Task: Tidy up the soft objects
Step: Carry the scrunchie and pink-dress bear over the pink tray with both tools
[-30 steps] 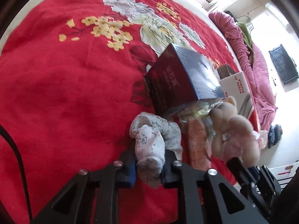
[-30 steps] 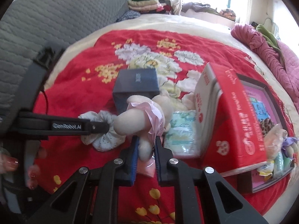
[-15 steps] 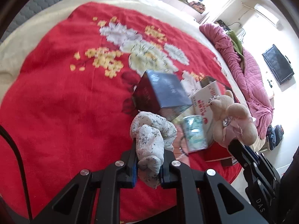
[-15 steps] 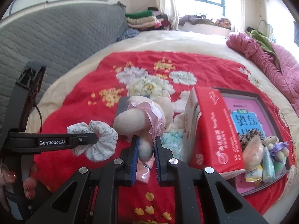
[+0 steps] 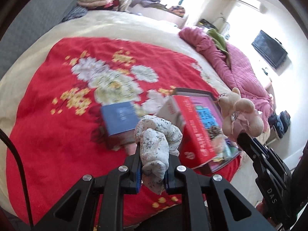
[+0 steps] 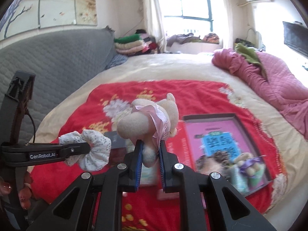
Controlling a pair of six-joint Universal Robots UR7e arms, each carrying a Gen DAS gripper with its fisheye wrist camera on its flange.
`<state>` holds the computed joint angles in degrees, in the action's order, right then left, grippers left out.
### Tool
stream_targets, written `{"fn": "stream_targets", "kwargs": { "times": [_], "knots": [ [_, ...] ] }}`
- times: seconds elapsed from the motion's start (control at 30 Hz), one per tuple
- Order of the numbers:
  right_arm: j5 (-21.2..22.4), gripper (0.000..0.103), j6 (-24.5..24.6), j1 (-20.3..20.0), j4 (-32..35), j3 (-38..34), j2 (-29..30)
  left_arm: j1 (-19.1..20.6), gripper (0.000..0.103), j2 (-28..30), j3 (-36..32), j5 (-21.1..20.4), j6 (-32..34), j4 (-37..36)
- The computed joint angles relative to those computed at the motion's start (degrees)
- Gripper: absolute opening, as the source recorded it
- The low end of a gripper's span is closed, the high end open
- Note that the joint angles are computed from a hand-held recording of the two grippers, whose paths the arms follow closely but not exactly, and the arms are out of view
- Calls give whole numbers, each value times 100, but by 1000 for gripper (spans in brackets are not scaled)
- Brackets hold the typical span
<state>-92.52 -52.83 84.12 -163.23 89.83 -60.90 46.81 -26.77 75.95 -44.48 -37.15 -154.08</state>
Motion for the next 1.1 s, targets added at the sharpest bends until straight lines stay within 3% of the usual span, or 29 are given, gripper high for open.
{"fn": "stream_targets", "kwargs": {
  "times": [0.33, 0.67, 1.1],
  "knots": [
    [184, 16, 297, -323, -88, -369, -283, -212, 17, 861, -1567, -60, 660, 708],
    [343, 16, 521, -662, -64, -639, -395, -276, 17, 2025, -3586, -134, 1145, 1822],
    [179, 16, 451, -780, 57, -876, -179, -219, 17, 3473, -6240, -58, 1436, 3241]
  ]
}}
